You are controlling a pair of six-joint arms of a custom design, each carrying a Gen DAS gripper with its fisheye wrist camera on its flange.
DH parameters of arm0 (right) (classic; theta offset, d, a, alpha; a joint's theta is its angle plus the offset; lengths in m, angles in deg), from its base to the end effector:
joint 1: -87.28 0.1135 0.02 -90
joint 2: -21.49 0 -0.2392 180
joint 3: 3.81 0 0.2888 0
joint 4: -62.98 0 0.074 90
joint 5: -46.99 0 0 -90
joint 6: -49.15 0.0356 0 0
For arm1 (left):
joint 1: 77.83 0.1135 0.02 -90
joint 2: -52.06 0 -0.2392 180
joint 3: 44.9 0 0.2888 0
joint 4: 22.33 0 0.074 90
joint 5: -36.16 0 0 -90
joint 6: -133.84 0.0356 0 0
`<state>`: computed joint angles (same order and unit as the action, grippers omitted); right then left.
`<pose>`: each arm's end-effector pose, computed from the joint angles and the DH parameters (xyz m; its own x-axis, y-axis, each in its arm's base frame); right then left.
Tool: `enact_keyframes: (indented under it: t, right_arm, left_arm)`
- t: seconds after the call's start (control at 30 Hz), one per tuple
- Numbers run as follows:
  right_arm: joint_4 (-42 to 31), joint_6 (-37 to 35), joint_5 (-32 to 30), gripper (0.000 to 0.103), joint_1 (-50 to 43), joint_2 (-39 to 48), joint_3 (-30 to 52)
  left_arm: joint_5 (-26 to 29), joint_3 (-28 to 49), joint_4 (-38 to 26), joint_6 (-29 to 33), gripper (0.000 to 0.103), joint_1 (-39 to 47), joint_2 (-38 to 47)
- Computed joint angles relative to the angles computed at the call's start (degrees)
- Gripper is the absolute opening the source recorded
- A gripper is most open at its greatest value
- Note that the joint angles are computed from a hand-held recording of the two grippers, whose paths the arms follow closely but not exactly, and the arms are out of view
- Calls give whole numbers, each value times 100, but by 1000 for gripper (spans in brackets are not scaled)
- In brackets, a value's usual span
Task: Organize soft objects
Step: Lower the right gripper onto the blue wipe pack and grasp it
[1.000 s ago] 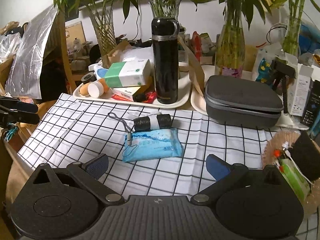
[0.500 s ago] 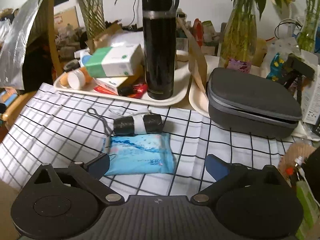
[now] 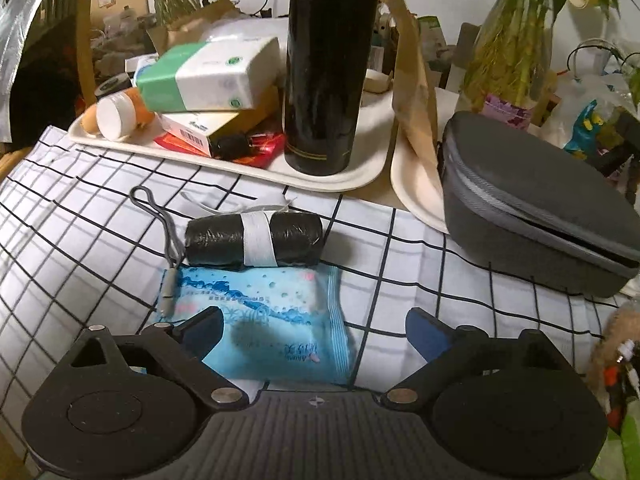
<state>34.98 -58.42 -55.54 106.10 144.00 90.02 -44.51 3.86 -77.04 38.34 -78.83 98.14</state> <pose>0.4345 0.1562 0.0857 -0.6249 -0.5243 -0.5784 -0.6465 0.7629 0.0070 0.2096 -0.0094 0.2133 -0.7958 -0.0807 -0.6002 0.0409 0.9817 -0.1862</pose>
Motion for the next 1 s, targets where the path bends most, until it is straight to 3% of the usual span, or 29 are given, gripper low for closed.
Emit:
enact_keyframes:
  t: [0.17,0.4,0.87,1.0]
  right_arm:
    - [198,113,41,99,70,129,12]
    - [224,-256,57,99,264,-59,-213]
    - [-184,-166,-189,99,327,114,-19]
    - [-151,-88,-65,92,359,7,-134]
  left_arm:
    - [186,14,-62,11,73,75,4]
    - [136,28,-111,13,73,10,33]
    - [115,-3,-163,121,73,73,69]
    - [121,1,-188,131,73,62,65]
